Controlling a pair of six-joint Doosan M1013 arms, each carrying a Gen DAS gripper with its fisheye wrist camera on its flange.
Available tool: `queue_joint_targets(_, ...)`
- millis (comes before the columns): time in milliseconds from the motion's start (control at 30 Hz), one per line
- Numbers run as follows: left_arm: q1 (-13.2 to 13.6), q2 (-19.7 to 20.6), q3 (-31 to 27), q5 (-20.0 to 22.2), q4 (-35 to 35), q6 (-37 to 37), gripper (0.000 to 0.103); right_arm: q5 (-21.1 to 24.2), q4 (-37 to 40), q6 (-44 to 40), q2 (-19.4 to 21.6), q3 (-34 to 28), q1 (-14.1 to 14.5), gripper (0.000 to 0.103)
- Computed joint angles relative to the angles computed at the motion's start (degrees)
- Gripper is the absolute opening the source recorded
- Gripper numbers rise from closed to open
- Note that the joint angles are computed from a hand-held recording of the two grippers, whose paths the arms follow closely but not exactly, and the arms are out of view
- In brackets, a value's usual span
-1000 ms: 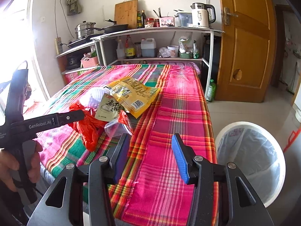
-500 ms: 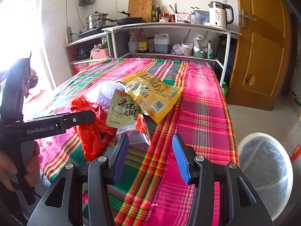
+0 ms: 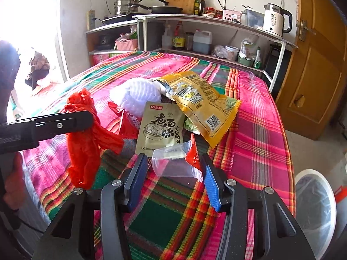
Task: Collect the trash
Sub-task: 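Grasp the red plastic bag with the left tool while the right tool grasps the clear red-lidded box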
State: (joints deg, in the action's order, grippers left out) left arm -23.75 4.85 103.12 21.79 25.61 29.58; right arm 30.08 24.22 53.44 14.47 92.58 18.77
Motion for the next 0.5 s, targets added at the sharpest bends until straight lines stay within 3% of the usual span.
queue_joint_targets(100,0.16,-0.10,0.25,-0.19,-1.06,0.91,0.062,0.74,-2.72,3.39,0.32,-0.55,0.08,0.051)
queue_joint_targets(233,0.03,-0.30,0.49,-0.39,-1.40,1.22,0.062,1.45,0.68,1.92,0.08,-0.41,-0.65,0.046)
queue_joint_targets(500,-0.59,-0.55,0.36,-0.07,-1.08,1.51,0.062,1.10,3.83,0.71,-1.23,0.82,-1.43,0.045)
